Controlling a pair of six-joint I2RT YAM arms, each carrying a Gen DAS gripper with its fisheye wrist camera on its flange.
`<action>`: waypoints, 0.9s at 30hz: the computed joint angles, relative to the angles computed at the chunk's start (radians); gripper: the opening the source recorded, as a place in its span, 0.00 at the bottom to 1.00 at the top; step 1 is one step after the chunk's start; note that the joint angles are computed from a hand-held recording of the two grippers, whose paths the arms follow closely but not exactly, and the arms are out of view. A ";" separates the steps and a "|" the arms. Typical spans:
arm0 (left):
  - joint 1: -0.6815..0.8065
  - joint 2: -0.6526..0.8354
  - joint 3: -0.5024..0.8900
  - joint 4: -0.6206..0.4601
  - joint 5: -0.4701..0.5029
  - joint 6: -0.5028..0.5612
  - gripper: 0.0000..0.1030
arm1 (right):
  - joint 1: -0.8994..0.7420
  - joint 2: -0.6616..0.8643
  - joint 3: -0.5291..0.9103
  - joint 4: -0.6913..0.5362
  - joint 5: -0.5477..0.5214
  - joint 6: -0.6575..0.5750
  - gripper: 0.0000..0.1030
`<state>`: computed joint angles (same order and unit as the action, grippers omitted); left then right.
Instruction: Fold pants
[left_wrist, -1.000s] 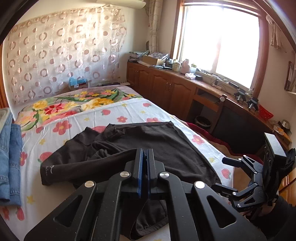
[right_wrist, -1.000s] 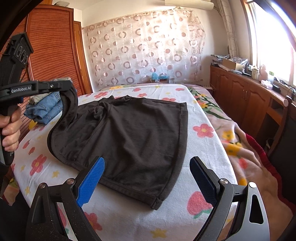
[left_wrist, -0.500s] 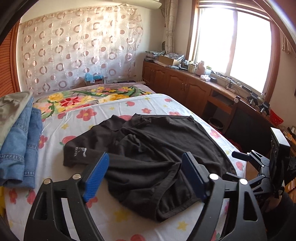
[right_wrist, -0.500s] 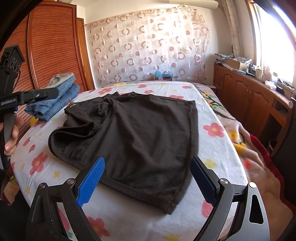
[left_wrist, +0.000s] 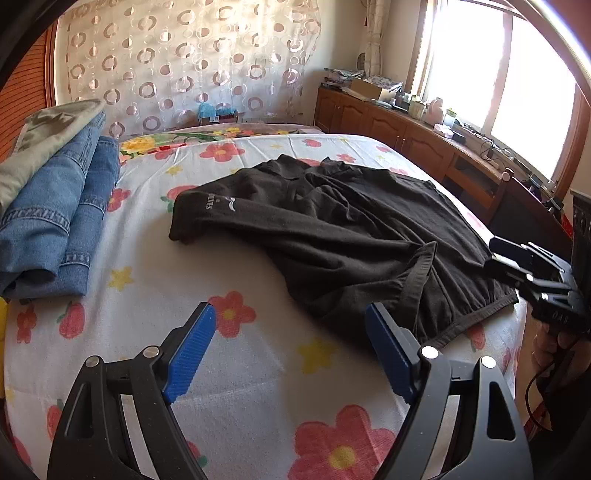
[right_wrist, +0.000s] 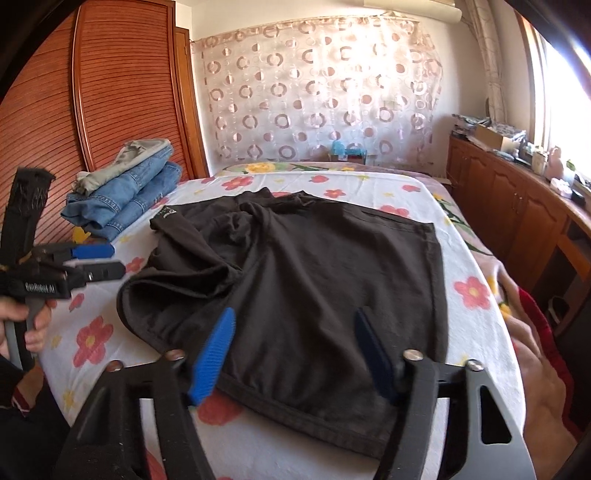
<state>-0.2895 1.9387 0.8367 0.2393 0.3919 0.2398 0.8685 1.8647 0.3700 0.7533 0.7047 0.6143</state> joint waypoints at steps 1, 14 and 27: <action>0.001 0.002 -0.002 0.001 0.001 0.001 0.81 | -0.010 -0.001 0.006 0.007 -0.015 -0.010 0.60; 0.022 0.048 -0.018 0.031 0.014 -0.004 0.81 | -0.140 0.024 0.134 -0.008 -0.222 -0.147 0.41; 0.021 0.049 -0.051 0.093 0.010 0.008 0.81 | -0.200 0.092 0.241 -0.127 -0.368 -0.162 0.34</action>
<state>-0.2680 1.9873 0.7853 0.3327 0.4017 0.2477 0.6681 1.9566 0.6110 0.6264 0.3369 0.4527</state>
